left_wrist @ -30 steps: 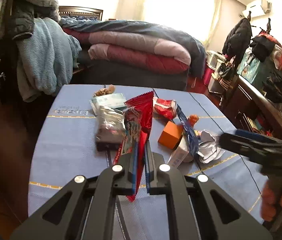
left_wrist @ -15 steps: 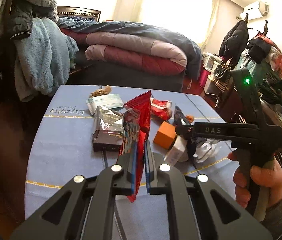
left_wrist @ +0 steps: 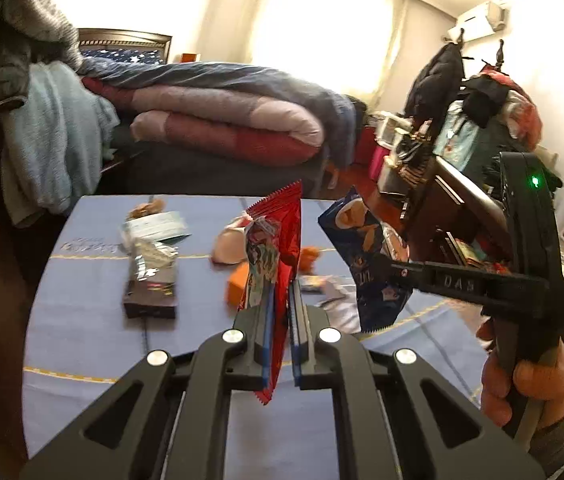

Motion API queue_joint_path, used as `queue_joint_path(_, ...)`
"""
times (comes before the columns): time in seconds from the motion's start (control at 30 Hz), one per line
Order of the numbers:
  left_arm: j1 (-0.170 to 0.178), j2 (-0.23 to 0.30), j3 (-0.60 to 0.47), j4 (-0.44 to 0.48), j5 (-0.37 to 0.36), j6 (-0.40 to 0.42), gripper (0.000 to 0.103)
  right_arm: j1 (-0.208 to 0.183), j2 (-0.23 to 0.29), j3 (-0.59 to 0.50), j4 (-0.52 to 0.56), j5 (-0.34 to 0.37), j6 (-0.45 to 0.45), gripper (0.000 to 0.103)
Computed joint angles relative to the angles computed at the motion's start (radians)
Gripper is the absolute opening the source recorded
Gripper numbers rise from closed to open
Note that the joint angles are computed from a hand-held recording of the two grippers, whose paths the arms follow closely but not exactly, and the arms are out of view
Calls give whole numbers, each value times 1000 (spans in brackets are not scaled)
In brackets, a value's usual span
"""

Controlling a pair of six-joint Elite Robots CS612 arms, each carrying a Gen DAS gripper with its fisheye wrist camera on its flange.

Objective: Collect trash
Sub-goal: 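Carry both wrappers to the pink-speckled bucket and open both tools to drop them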

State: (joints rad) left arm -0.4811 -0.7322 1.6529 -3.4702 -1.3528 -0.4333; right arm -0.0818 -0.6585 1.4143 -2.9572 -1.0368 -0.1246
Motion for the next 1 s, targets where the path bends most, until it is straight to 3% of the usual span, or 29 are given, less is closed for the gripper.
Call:
queue_joint_path(0.27, -43, 4, -38, -1, -18, 62, 9, -47, -45, 88, -111, -44, 11, 14)
queue_joint_path(0.47, -70, 30, -117, 47, -75, 120, 9, -96, -57, 129, -185, -89, 67, 14)
queue_joint_path(0.8, -113, 130, -331, 190, -209, 235, 10, -179, -44, 144, -258, -196, 185, 14)
queue_joint_path(1.0, -133, 220, -500, 304, -280, 289, 10, -219, -23, 128, -253, -246, 232, 14)
